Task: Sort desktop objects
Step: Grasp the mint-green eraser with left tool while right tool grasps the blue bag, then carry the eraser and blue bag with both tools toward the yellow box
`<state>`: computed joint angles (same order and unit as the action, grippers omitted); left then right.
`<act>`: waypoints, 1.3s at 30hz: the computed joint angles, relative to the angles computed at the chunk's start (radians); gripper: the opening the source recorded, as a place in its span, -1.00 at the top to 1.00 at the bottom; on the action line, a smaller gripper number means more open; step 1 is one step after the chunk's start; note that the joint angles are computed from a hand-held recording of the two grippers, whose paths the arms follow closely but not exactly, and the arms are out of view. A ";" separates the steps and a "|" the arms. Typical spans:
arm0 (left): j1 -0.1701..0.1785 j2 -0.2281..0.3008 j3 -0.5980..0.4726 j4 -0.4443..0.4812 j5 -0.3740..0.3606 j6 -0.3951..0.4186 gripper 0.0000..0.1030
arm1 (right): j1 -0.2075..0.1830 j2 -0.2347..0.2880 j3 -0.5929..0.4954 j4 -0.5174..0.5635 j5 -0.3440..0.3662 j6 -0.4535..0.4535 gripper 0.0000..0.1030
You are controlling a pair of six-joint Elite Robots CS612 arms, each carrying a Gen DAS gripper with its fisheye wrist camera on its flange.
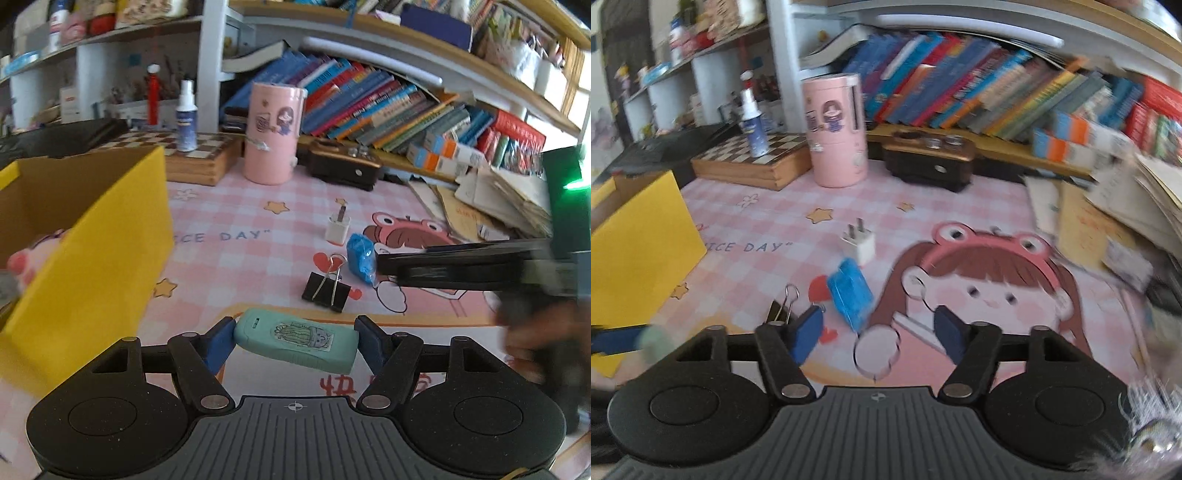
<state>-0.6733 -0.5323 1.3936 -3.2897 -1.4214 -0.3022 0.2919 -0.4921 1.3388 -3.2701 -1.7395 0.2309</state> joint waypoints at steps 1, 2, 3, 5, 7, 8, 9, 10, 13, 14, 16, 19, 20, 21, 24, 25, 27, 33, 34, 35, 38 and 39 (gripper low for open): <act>-0.002 -0.006 0.008 -0.002 0.006 -0.010 -0.38 | -0.002 0.014 -0.023 0.011 0.010 -0.027 -0.14; -0.004 -0.013 0.019 -0.005 0.013 -0.020 -0.38 | -0.002 0.026 -0.044 0.022 0.016 -0.051 -0.09; -0.006 -0.019 0.029 -0.009 0.017 -0.028 -0.38 | -0.003 0.037 -0.064 0.039 0.021 -0.076 -0.06; -0.010 -0.030 0.047 -0.015 0.025 -0.038 -0.38 | -0.001 0.057 -0.103 0.082 0.011 -0.127 0.02; -0.014 -0.038 0.061 -0.019 0.035 -0.041 -0.38 | 0.000 0.076 -0.134 0.103 0.013 -0.166 0.11; -0.015 -0.042 0.067 -0.020 0.038 -0.045 -0.38 | 0.000 0.083 -0.143 0.105 0.013 -0.177 0.16; -0.017 -0.045 0.072 -0.021 0.043 -0.049 -0.38 | 0.000 0.090 -0.153 0.104 0.013 -0.189 0.19; -0.018 -0.048 0.076 -0.023 0.048 -0.052 -0.38 | 0.000 0.096 -0.159 0.098 0.015 -0.200 0.22; -0.021 -0.056 0.089 -0.029 0.057 -0.066 -0.38 | -0.002 0.104 -0.169 0.100 0.020 -0.208 0.53; -0.022 -0.059 0.093 -0.035 0.058 -0.066 -0.38 | -0.002 0.102 -0.166 0.099 0.020 -0.198 0.54; -0.023 -0.062 0.099 -0.047 0.059 -0.064 -0.38 | -0.004 0.091 -0.142 0.067 0.021 -0.163 0.54; -0.026 -0.068 0.109 -0.072 0.058 -0.061 -0.38 | 0.000 0.068 -0.097 0.021 0.004 -0.132 0.54; -0.026 -0.070 0.112 -0.081 0.057 -0.060 -0.38 | 0.000 0.059 -0.080 0.010 -0.001 -0.116 0.54; -0.027 -0.071 0.116 -0.089 0.056 -0.059 -0.38 | 0.002 0.048 -0.061 -0.001 -0.005 -0.095 0.54; -0.029 -0.076 0.128 -0.116 0.059 -0.052 -0.38 | 0.005 0.016 -0.001 -0.027 -0.013 -0.039 0.54; -0.030 -0.079 0.134 -0.122 0.059 -0.052 -0.38 | 0.007 0.005 0.019 -0.034 -0.019 -0.019 0.54; -0.030 -0.087 0.149 -0.132 0.060 -0.052 -0.38 | 0.011 -0.017 0.057 -0.043 -0.024 0.022 0.54; -0.035 -0.117 0.196 -0.111 0.095 -0.044 -0.38 | 0.037 -0.098 0.171 0.002 -0.020 0.115 0.54; -0.033 -0.122 0.205 -0.115 0.091 -0.047 -0.38 | 0.044 -0.110 0.189 0.001 -0.019 0.130 0.54; -0.032 -0.127 0.216 -0.123 0.085 -0.049 -0.38 | 0.050 -0.121 0.205 -0.001 -0.014 0.148 0.54; -0.026 -0.139 0.252 -0.166 0.062 -0.033 -0.38 | 0.072 -0.148 0.243 -0.014 -0.004 0.197 0.54; -0.023 -0.143 0.263 -0.179 0.053 -0.029 -0.38 | 0.083 -0.155 0.254 -0.018 -0.006 0.210 0.54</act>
<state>-0.6962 -0.6751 1.6563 -3.4688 -1.3689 -0.3316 0.3752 -0.6475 1.5932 -3.2885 -1.7453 0.4408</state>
